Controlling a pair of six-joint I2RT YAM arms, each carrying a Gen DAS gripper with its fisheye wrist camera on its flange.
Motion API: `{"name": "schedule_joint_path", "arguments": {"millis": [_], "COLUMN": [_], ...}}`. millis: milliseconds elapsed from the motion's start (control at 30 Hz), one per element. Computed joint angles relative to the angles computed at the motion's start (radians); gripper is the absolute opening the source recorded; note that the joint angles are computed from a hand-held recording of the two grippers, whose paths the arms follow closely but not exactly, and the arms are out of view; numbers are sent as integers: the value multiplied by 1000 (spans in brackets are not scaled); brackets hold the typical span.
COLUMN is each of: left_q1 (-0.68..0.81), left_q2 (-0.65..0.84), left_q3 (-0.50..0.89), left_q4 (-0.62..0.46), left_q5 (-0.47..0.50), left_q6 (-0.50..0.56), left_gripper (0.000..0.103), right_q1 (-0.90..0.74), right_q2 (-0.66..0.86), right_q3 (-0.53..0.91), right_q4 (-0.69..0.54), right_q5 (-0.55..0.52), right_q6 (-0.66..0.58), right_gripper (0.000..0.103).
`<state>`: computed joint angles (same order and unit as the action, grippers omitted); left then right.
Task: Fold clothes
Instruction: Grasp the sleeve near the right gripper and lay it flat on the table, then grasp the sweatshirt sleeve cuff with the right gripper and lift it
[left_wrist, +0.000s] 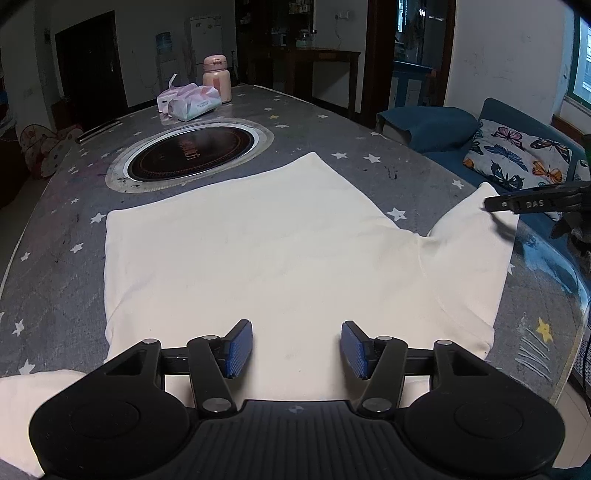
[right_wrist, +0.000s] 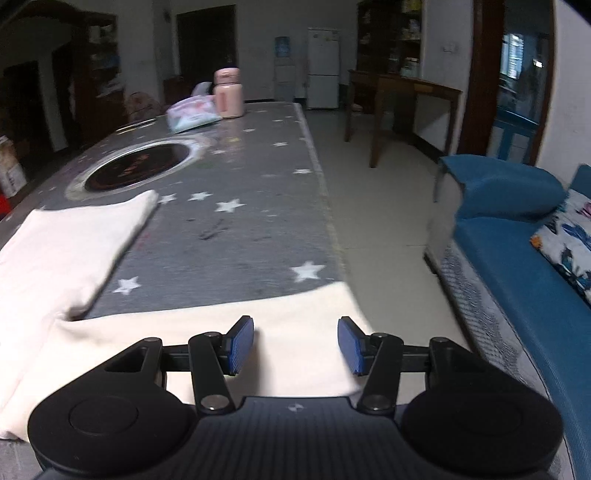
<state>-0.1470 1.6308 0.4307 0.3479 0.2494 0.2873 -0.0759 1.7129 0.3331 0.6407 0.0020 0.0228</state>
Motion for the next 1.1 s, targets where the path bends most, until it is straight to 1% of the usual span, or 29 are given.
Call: {"name": "schedule_joint_path", "arguments": {"millis": [200, 267, 300, 367, 433, 467, 533, 567, 600, 700, 767, 933, 1033, 1100], "left_q1": [-15, -20, -22, -24, -24, -21, -16, -14, -11, -7, -5, 9, 37, 59], "left_q2": [22, 24, 24, 23, 19, 17, 12, 11, 10, 5, 2, -12, -32, -42], "left_q3": [7, 6, 6, 3, 0, -2, -4, -6, -9, -15, -21, -39, -58, -68], "left_q4": [8, 10, 10, 13, 14, 14, 12, 13, 15, 16, 20, 29, 37, 41], "left_q5": [-7, -13, -16, -23, -28, -28, -32, -32, -32, -31, -28, -16, 5, 22], "left_q6": [-10, -11, -12, -14, -15, -14, -17, -17, -16, -14, -13, -14, -13, -12], "left_gripper": [57, 59, 59, 59, 60, 60, 60, 61, 61, 62, 64, 65, 65, 65], "right_q1": [-105, -143, -163, -191, -198, -201, -204, -201, -198, -190, -184, -142, -73, -6], "right_q2": [-8, -3, -2, 1, 5, 7, 2, -4, -11, -71, -125, -356, -521, -597], "right_q3": [-34, -43, -48, -56, -65, -68, -79, -86, -90, -107, -114, -130, -120, -96], "right_q4": [15, 22, 26, 32, 49, 58, 75, 80, 84, 68, 38, -113, -236, -302], "right_q5": [-11, -52, -82, -139, -161, -171, -177, -173, -168, -167, -175, -199, -211, -201], "right_q6": [-2, 2, 7, 25, 25, 26, 26, 28, 32, 42, 44, 46, 58, 65], "right_gripper": [51, 48, 43, 39, 29, 27, 14, 13, 9, 8, 8, 5, 4, 3]}}
